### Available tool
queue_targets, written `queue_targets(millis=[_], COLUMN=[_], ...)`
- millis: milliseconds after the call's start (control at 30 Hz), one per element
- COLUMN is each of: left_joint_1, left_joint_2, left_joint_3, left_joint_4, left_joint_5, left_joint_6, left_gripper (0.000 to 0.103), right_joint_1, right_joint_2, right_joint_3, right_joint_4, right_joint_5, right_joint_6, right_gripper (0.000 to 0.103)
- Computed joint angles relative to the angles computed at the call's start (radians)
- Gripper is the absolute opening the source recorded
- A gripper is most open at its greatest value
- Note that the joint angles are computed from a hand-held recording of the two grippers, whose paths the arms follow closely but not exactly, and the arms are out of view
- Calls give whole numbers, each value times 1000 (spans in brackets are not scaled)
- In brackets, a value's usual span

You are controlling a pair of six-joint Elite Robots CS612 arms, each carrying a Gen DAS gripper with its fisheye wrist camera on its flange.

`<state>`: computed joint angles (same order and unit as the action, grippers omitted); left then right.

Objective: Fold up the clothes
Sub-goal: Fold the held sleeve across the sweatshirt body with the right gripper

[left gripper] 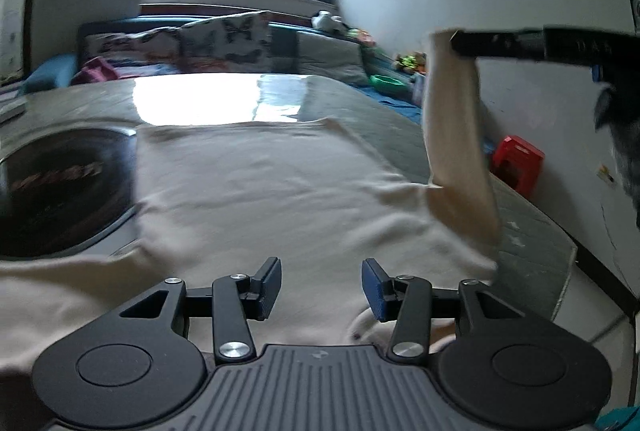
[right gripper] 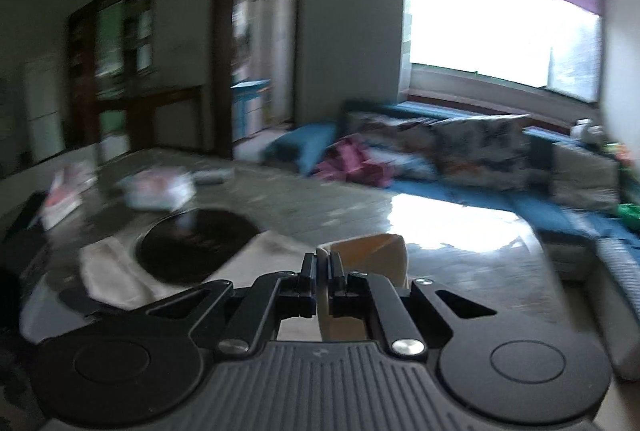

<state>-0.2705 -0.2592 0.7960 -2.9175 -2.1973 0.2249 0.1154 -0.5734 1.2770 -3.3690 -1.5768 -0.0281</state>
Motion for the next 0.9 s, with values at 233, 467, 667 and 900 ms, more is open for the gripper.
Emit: queue_targets(millis=[233, 467, 667, 900], left_joint_1=[15, 22, 20, -3], left_joint_2=[-14, -22, -18, -1], left_joint_3=[41, 56, 42, -7], left_joint_4=[-40, -53, -67, -19], left_joint_5=[13, 29, 31, 97], left_joint_6=[-58, -79, -99, -106], left_gripper=[48, 48, 48, 46], right_joint_1=[29, 31, 13, -15], right_joint_2=[61, 66, 12, -44], right_joint_3=[-93, -90, 14, 148], right_joint_4=[189, 265, 208, 149], right_joint_5=[137, 223, 157, -13], right_joint_6=[-72, -86, -46, 80], right_gripper=[4, 14, 29, 32])
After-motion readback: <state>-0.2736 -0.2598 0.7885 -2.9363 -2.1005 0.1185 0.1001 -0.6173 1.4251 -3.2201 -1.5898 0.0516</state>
